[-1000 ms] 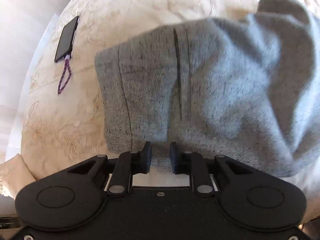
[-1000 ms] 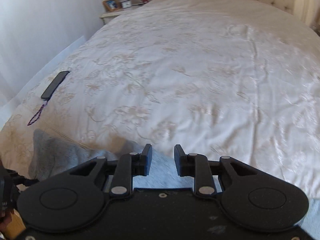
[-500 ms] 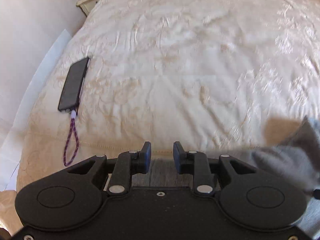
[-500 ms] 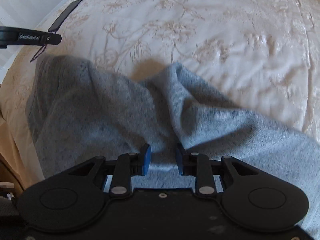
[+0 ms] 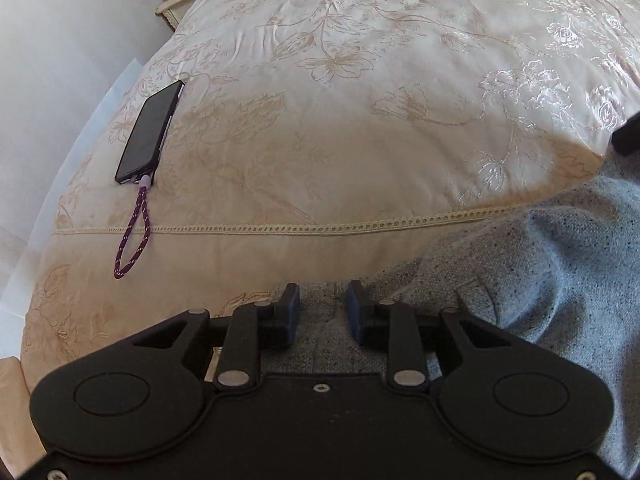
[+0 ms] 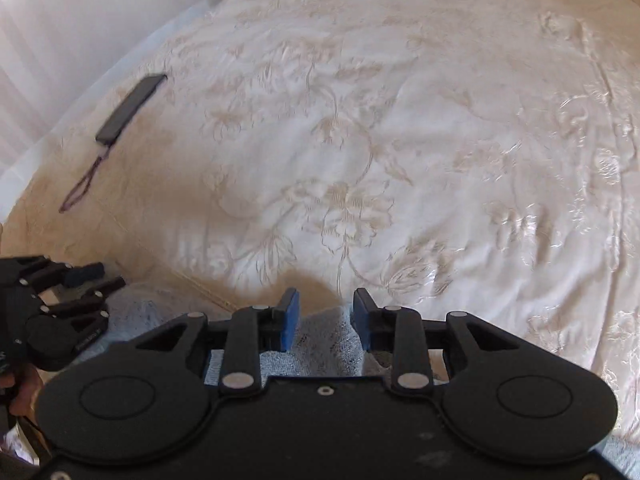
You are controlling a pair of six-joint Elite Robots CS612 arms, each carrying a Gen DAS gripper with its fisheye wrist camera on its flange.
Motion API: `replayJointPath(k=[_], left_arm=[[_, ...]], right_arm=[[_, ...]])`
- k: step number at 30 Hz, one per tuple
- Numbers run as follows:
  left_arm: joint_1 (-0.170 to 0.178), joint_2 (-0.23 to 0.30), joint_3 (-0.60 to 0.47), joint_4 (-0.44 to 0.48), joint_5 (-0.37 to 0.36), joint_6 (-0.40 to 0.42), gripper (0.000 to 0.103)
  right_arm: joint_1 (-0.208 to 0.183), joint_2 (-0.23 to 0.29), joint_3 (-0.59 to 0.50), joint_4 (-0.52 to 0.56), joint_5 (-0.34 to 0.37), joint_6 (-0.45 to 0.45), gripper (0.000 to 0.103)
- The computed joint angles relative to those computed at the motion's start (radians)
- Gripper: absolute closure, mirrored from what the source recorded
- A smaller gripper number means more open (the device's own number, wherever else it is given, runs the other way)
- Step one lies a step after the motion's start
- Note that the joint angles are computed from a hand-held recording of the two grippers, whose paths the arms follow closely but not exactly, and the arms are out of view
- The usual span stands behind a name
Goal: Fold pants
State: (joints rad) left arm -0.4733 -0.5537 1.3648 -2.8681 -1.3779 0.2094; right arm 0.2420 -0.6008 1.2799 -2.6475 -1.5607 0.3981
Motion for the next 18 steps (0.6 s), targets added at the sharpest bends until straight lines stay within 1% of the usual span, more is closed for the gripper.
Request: replayJointPath(k=[2,3,4,5,6,7,8,9,10,11,12,13,14,15,16,17,18], left_arm=[[0.006,0.004,-0.005,-0.002,-0.016,-0.004,0.062],[0.01,0.003,-0.004,-0.004,-0.026,-0.007,0.061],[0.013,0.002,-0.005,0.0,-0.037,-0.014,0.061],[0.016,0.002,-0.008,0.007,-0.046,-0.022,0.061],[0.02,0.001,-0.011,0.018,-0.057,-0.028,0.061],[0.023,0.002,-0.017,0.027,-0.068,-0.029,0.06],[0.027,0.005,-0.024,0.034,-0.077,-0.027,0.052],[0.03,0.009,-0.033,0.036,-0.079,-0.032,0.048],[0.034,0.015,-0.044,0.043,-0.08,-0.048,0.042],[0.037,0.02,-0.059,0.067,-0.085,-0.068,0.04],[0.042,0.023,-0.076,0.098,-0.099,-0.081,0.04],[0.046,0.024,-0.089,0.121,-0.11,-0.094,0.04],[0.046,0.019,-0.091,0.119,-0.096,-0.105,0.044],[0.041,0.01,-0.084,0.099,-0.056,-0.114,0.049],[0.036,0.001,-0.072,0.067,-0.016,-0.116,0.054],[0.034,-0.012,-0.05,0.009,0.008,-0.112,0.053],[0.036,-0.023,-0.035,-0.024,0.001,-0.104,0.053]], right_arm=[[-0.005,0.023,-0.043,0.118,0.023,0.011,0.071],[-0.011,0.026,-0.045,0.14,0.048,0.035,0.069],[-0.019,0.026,-0.036,0.124,0.086,0.064,0.075],[-0.03,0.023,-0.016,0.082,0.149,0.087,0.096],[-0.04,0.025,-0.012,0.071,0.214,0.097,0.099],[-0.044,0.028,-0.02,0.077,0.237,0.105,0.1],[-0.043,0.032,-0.026,0.056,0.22,0.118,0.1],[-0.042,0.039,-0.034,0.025,0.179,0.164,0.1],[-0.052,0.052,-0.047,-0.015,0.146,0.251,0.101],[-0.066,0.066,-0.055,-0.038,0.15,0.332,0.101],[-0.074,0.083,-0.074,-0.022,0.162,0.371,0.101],[-0.07,0.1,-0.104,0.024,0.158,0.368,0.101],[-0.065,0.111,-0.125,0.057,0.148,0.323,0.1],[-0.06,0.115,-0.131,0.064,0.134,0.308,0.099],[-0.059,0.113,-0.129,0.058,0.127,0.307,0.096],[-0.055,0.108,-0.125,0.05,0.108,0.317,0.09],[-0.049,0.096,-0.108,0.019,0.067,0.323,0.086]])
